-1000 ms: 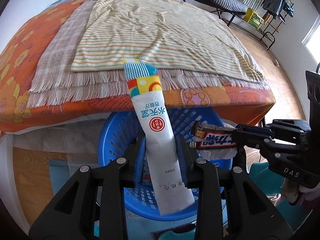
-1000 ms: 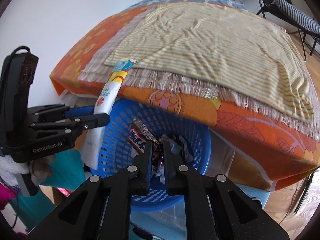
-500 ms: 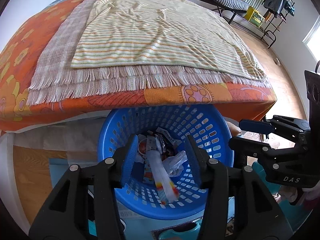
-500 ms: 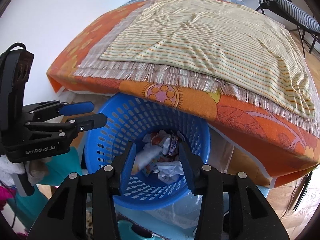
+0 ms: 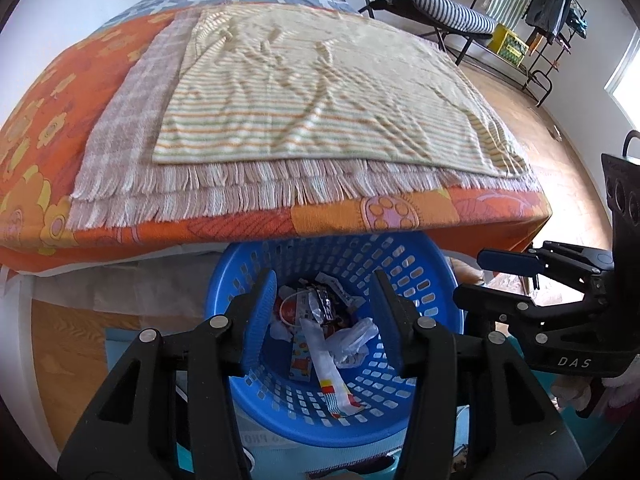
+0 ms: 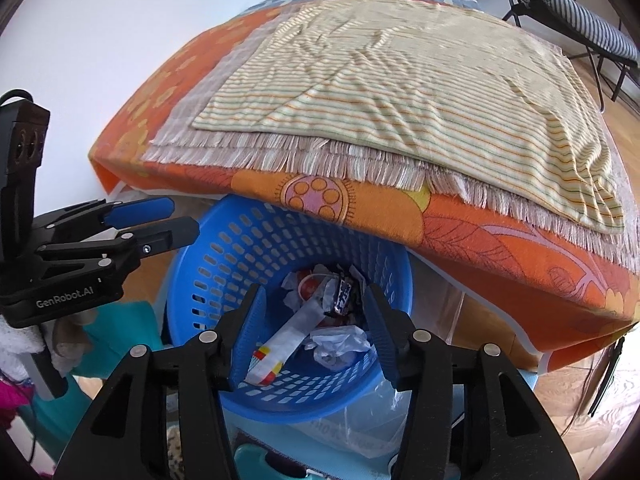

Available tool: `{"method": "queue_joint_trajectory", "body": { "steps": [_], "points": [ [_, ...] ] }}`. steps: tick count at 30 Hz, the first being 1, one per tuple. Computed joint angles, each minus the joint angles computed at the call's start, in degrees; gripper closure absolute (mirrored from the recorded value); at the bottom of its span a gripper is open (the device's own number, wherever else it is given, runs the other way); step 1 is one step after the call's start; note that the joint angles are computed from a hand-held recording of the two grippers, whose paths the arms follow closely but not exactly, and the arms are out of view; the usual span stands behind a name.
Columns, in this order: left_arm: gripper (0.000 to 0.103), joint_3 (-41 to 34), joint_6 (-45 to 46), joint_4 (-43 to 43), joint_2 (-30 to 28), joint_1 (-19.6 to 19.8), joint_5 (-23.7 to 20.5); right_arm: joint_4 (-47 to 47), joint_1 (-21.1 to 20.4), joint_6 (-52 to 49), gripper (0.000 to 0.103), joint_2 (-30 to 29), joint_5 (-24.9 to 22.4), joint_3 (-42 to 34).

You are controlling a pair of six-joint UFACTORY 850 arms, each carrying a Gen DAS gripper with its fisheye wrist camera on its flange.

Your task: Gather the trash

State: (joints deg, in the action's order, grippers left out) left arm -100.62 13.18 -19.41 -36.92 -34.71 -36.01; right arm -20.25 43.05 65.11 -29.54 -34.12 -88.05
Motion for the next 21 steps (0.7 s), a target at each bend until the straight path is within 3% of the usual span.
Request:
{"method": "queue_joint_trajectory", "body": {
  "steps": [12,14,16,18,21],
  "points": [
    [0.053,-4.62,-1.47,-0.62,-0.78,0.28,0.31,-3.09,-0.95,2.19,0.052,1.14,-0.36,-1.53],
    [0.050,-6.22,-2.07,-0.54,-1.06,0.29,0.55,-4.00,-1.23,2.54,0.052,1.54,-0.57,-2.03],
    [0.038,-7.47,-2.42,-0.60,-1.08,0.30,1.42,-5.37,-1.55,3.44,0.050,2.07,-0.73,-2.49],
    [0.038,-9.16,-2.80,-0.67,-1.32,0.32,2.05,-7.16,-1.76,4.36,0.043,2.44,-1.14,-2.99],
    [0.038,-12.66,-2.98,-0.69,-2.44,0.36,1.57,-9.46,-2.08,4.73,0.041,2.63,-2.66,-4.19]
  ]
}}
